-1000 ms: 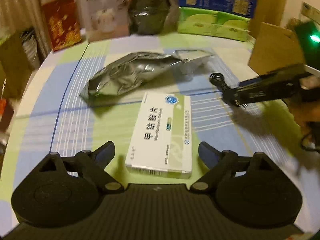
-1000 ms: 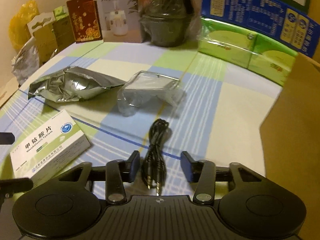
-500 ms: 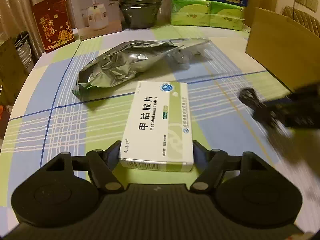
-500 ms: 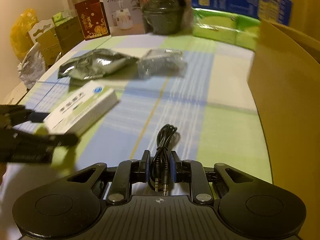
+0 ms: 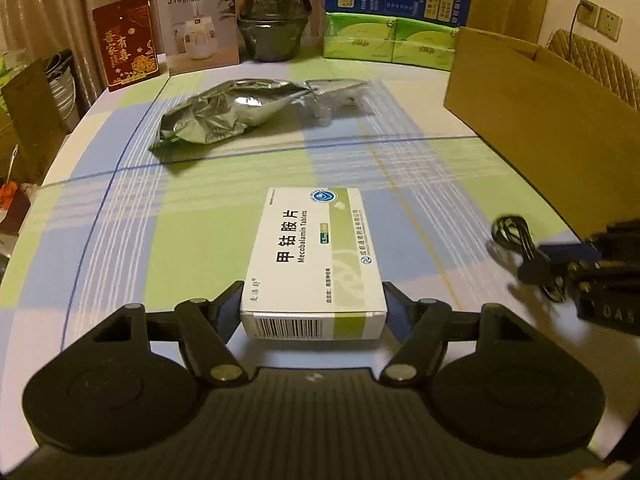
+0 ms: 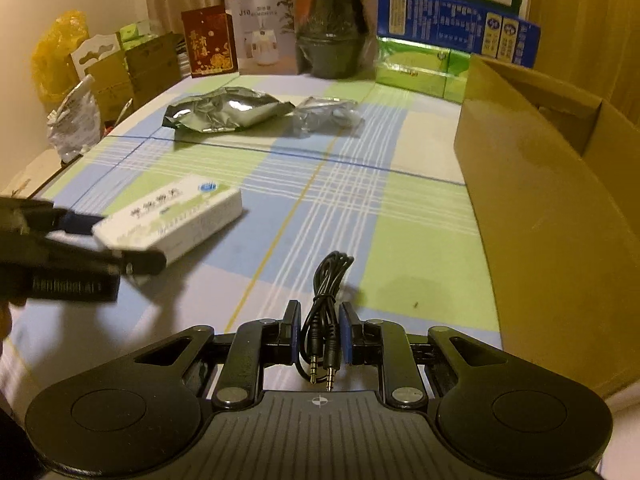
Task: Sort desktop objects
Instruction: 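Grasp the white Mecobalamin box with the left tool while the right tool grasps the black cable, then lift the medicine box with the left tool while the right tool lifts the cable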
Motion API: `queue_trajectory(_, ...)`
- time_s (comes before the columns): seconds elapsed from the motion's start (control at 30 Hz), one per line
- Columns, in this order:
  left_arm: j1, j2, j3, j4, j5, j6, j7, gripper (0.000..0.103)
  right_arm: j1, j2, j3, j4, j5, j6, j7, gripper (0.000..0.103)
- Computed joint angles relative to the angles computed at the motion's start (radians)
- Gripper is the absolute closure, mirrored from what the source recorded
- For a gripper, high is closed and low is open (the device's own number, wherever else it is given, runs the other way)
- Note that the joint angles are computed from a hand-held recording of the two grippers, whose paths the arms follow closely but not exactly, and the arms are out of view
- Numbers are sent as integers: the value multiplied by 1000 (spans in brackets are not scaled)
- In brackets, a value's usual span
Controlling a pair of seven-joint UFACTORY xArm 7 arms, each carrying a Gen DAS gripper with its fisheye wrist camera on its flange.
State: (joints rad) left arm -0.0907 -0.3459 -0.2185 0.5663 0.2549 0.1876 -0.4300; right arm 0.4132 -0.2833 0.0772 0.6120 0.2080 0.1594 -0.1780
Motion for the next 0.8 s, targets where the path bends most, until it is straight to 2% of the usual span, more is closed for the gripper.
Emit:
queue_trajectory(0.13,24,-49,-66,-45,31,-10,-74,36,-10,-3,13,-6,-16,13,15,86)
queue_trajectory(0.23,35,-47,-91,-50,52,-2,-110,36,-25,1,21,-6,-32,27,34,86)
queue_trajectory(0.53,59,8,-106,-24,122,-29,-161,35,-21,22,9,-6,-19,32,35,86)
queue_trajectory(0.8,112,59,-139,9,229,-46,-264,35,-35,26,23,-6,-35,30,42,86)
